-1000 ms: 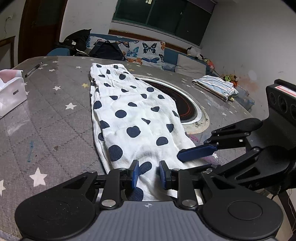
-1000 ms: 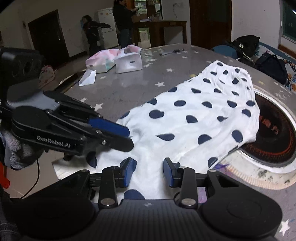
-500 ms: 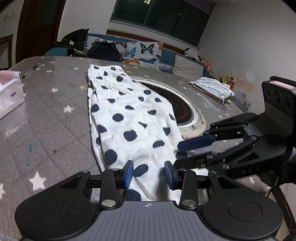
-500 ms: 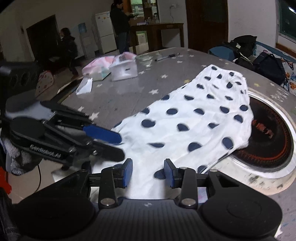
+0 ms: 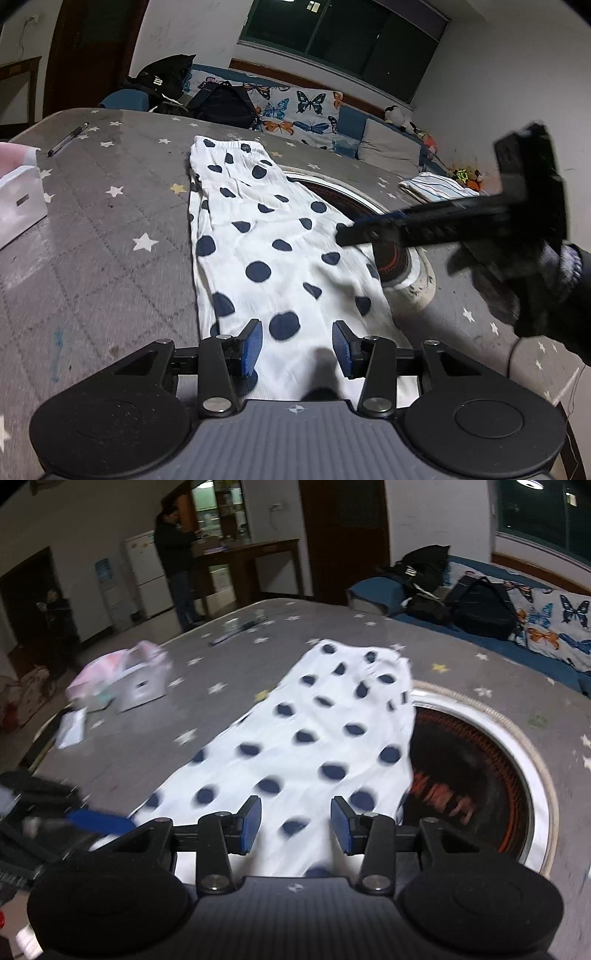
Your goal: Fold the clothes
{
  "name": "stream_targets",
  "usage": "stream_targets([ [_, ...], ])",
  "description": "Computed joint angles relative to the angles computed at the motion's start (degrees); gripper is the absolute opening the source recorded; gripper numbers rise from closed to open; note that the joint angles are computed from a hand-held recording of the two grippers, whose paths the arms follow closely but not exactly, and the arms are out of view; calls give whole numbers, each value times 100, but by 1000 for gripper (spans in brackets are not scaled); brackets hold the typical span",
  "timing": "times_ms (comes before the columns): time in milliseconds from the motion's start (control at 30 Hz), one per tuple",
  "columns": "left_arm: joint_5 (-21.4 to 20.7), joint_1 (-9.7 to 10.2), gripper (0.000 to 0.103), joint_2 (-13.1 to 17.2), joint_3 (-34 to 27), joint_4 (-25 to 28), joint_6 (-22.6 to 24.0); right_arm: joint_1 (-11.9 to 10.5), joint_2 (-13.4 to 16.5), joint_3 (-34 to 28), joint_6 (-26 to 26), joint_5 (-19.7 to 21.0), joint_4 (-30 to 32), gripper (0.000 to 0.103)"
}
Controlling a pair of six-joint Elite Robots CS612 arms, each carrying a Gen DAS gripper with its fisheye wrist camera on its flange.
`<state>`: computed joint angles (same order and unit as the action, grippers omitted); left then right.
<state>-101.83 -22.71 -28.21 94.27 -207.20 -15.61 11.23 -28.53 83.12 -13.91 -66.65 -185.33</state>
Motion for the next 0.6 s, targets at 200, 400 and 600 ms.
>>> stream_targets([
  [200, -23, 36, 45, 65, -202, 229, -37, 40, 414, -929, 95, -270, 488, 42],
  [400, -124, 90, 45, 113, -302, 393, -115, 34, 826, -1780, 295, -275, 1008, 42],
  [600, -241, 125, 45, 130, -365, 470, -145, 52, 1200, -2503, 297, -419, 1389, 41],
])
